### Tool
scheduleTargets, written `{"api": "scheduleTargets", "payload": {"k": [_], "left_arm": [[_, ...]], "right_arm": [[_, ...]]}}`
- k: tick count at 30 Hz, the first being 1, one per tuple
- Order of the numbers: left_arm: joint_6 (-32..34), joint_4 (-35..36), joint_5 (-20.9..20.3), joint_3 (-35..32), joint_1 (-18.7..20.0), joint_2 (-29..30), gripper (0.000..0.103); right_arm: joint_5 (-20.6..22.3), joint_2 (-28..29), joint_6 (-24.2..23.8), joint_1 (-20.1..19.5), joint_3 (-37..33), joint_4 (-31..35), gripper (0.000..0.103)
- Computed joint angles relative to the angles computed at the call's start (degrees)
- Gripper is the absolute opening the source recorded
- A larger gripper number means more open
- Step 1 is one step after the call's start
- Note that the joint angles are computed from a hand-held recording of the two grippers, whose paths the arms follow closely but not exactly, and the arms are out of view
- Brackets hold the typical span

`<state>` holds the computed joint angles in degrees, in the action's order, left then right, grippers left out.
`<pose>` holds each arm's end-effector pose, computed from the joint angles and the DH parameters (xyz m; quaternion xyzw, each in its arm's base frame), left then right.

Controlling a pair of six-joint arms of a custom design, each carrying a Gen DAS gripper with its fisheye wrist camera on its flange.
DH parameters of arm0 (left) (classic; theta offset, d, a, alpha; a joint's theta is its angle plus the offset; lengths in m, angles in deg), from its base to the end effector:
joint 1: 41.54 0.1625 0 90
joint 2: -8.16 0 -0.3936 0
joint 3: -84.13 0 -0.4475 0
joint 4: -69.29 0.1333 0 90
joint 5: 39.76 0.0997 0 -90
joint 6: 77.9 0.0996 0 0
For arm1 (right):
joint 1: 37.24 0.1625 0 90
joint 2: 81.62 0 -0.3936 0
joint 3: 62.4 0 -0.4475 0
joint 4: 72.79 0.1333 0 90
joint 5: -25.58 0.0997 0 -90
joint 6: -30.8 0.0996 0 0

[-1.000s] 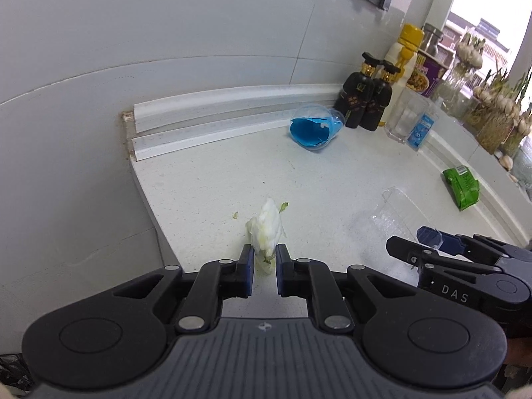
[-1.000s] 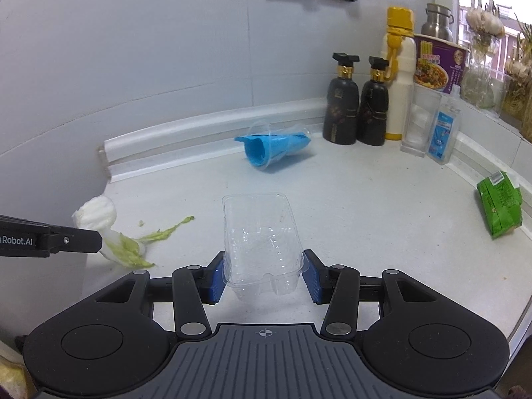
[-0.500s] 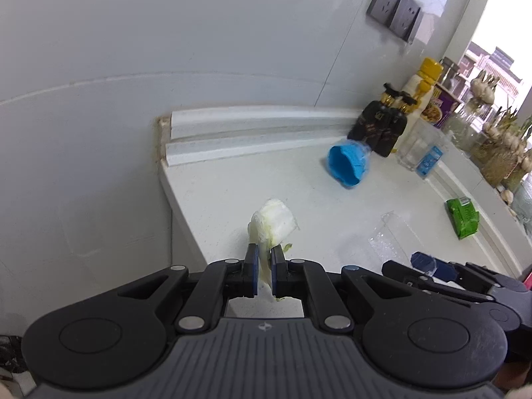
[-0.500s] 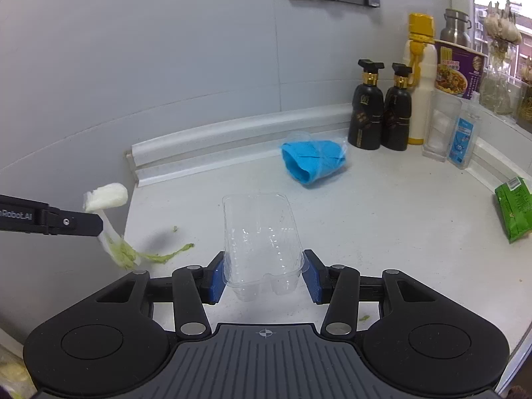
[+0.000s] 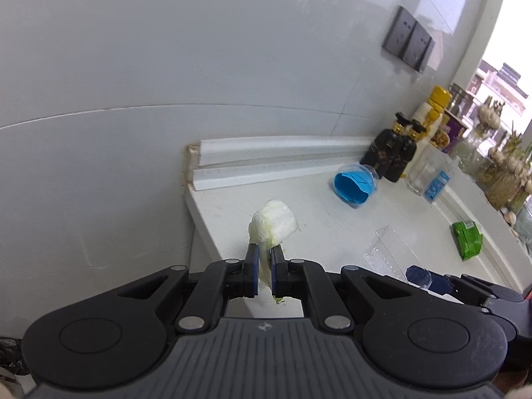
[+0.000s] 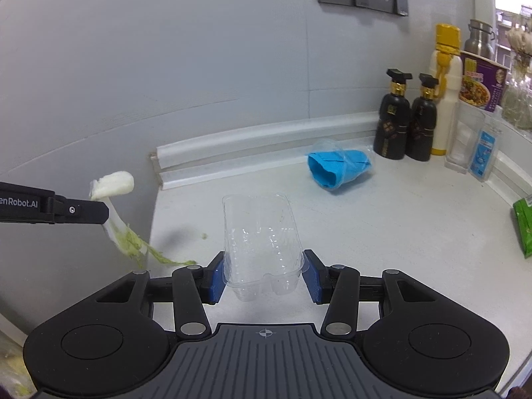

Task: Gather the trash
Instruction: 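Carry the lettuce leaf with the left tool while the right tool carries the clear tray to the bin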

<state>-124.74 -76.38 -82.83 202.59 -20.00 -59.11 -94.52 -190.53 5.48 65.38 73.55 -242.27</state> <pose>-0.4241 -0.3889 0.1168 0.1566 0.9033 -0.3553 0.1826 0.1688 -0.3722 0.3579 0.1731 -0.8566 0.3983 0.2787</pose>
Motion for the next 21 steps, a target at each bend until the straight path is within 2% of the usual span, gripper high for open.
{"api": "scheduleTargets", "payload": {"k": [12, 21], "left_arm": [[-11.62, 10.43, 4.65, 5.19, -0.4, -8.99, 0.006], [-21.75, 18.9, 4.93, 9.47, -0.44, -14.94, 0.006]], "right_arm": [[1.93, 6.43, -0.1, 4.65, -2.18, 2.46, 0.046], [3.71, 11.82, -1.37, 7.74, -3.6, 5.44, 0.046]]}}
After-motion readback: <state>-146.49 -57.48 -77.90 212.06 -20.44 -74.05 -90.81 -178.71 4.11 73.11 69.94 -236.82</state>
